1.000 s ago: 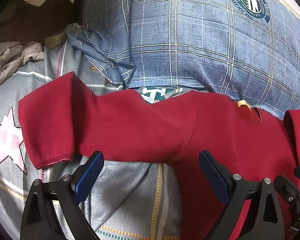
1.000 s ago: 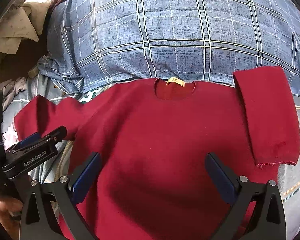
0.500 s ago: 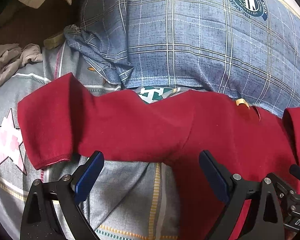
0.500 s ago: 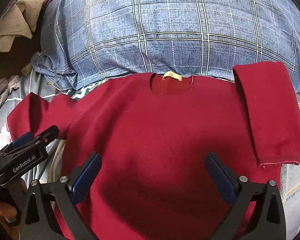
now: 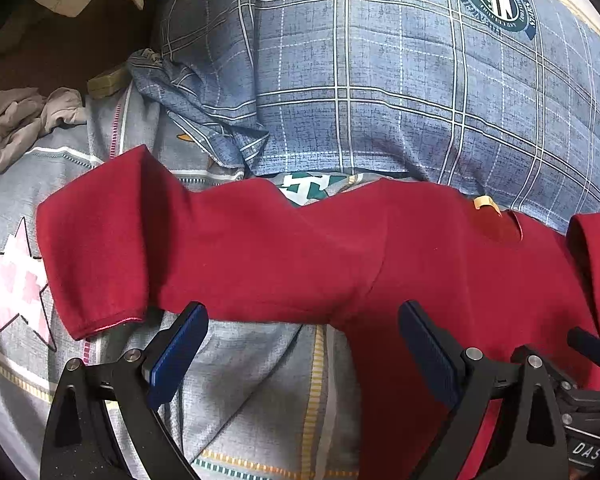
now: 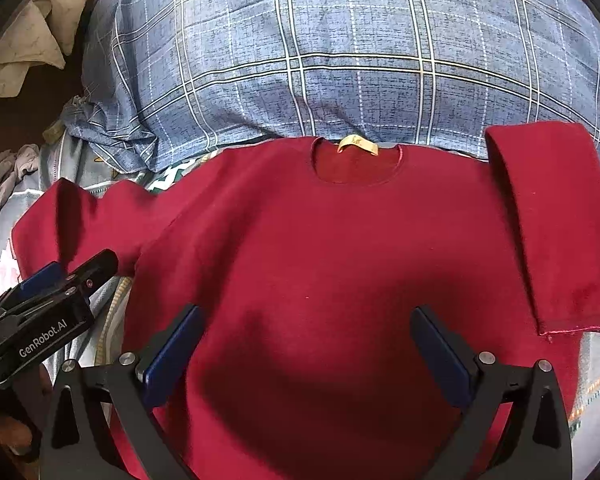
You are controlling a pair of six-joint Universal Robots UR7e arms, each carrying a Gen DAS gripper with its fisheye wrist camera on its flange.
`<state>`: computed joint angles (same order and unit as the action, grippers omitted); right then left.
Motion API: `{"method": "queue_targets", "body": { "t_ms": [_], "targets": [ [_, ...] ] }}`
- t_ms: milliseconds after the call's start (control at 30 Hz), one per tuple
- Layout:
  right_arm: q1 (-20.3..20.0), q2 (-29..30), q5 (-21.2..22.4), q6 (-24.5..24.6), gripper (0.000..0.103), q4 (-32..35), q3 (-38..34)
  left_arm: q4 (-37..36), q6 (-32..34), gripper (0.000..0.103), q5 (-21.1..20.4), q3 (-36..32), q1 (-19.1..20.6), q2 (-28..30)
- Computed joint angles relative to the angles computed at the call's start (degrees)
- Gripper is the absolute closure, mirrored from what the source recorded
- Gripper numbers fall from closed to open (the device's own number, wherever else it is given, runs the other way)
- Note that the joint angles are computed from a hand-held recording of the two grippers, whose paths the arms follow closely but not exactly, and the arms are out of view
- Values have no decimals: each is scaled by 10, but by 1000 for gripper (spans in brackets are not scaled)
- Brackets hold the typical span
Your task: Fold small clothes
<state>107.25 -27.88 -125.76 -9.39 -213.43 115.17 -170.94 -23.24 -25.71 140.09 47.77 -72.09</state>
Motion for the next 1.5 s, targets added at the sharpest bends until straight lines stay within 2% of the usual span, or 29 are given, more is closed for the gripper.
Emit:
{"method": "queue_targets", "body": {
  "t_ms": [1500],
  "targets": [
    [8,16,8,2,0,36,-22,14,-11,7,11,7,-5,-16]
  ]
}}
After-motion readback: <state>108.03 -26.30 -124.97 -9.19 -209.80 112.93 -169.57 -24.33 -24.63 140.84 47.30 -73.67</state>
